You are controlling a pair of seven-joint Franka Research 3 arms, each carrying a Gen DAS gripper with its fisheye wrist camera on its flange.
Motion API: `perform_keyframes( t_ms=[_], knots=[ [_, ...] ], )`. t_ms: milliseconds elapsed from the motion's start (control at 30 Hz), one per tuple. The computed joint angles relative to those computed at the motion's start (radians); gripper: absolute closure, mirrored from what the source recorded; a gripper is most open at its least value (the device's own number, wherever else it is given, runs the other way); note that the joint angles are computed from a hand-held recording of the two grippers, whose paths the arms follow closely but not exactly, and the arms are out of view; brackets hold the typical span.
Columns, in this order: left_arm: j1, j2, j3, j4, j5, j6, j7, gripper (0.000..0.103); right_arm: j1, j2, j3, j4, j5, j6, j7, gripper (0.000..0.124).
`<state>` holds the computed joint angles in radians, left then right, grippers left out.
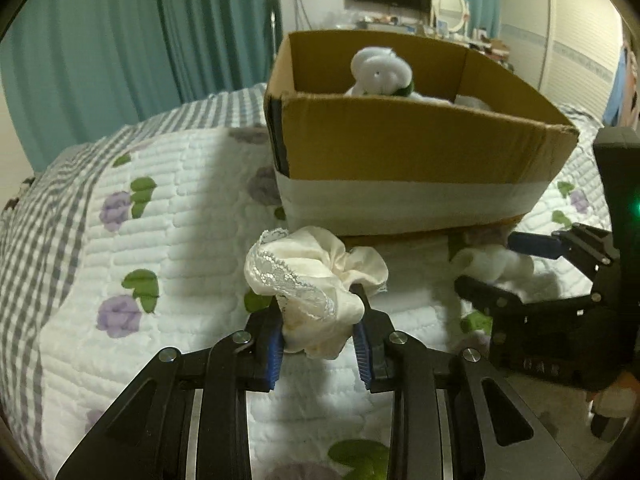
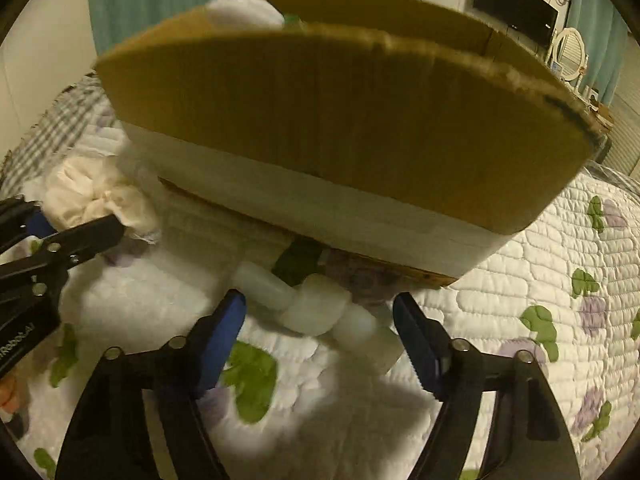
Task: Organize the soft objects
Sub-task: 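Grasp the white plastic bottle with the right gripper, then carry the lace cloth and bottle into the box and open both grippers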
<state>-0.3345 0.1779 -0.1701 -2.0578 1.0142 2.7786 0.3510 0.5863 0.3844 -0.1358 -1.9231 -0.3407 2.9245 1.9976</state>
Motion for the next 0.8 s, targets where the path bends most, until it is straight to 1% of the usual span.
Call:
perform_keyframes(
  t_ms=[100, 200, 267, 367, 467, 533, 600, 633, 700, 800],
  knots=[
    [0.008, 0.008, 0.003, -0.007, -0.007, 0.027, 0.012, 0.074, -0.003, 0.018, -0.004, 0.013, 0.002, -0.003, -0.004, 0.064],
    [0.001, 0.006, 0.012, -0.013, 0.027, 0.034, -0.006, 0.074, 0.032, 0.021, -0.043, 0.018, -0.04, -0.006, 0.028, 0.076],
    [0.004, 0.0, 0.011, -0.021, 0.031, 0.041, -0.007, 0.074, 0.031, 0.017, -0.038, 0.011, -0.054, 0.002, 0.023, 0.088],
    [0.011, -0.017, 0.01, -0.04, 0.033, 0.058, -0.006, 0.074, 0.032, -0.003, -0.037, -0.016, -0.058, 0.017, 0.039, 0.092],
    [0.013, -0.041, 0.004, -0.06, 0.048, 0.058, -0.021, 0.074, 0.077, -0.041, -0.088, -0.066, -0.124, 0.045, 0.114, 0.092],
    [0.018, -0.059, -0.006, -0.074, 0.037, 0.054, -0.011, 0.074, 0.093, -0.074, -0.105, -0.102, -0.171, 0.062, 0.167, 0.092],
    [0.026, -0.078, -0.014, -0.09, 0.013, 0.062, 0.004, 0.074, 0.113, -0.109, -0.128, -0.133, -0.244, 0.072, 0.241, 0.092],
    [0.029, -0.092, -0.018, -0.101, 0.007, 0.066, 0.005, 0.074, 0.108, -0.121, -0.121, -0.142, -0.261, 0.07, 0.257, 0.092],
    [0.033, -0.121, -0.026, -0.116, 0.014, 0.058, -0.002, 0.074, 0.136, -0.168, -0.148, -0.171, -0.365, 0.059, 0.351, 0.093],
    [0.04, -0.179, -0.045, -0.138, 0.038, 0.044, -0.021, 0.074, 0.138, -0.226, -0.157, -0.203, -0.483, 0.068, 0.462, 0.093]
  ],
)
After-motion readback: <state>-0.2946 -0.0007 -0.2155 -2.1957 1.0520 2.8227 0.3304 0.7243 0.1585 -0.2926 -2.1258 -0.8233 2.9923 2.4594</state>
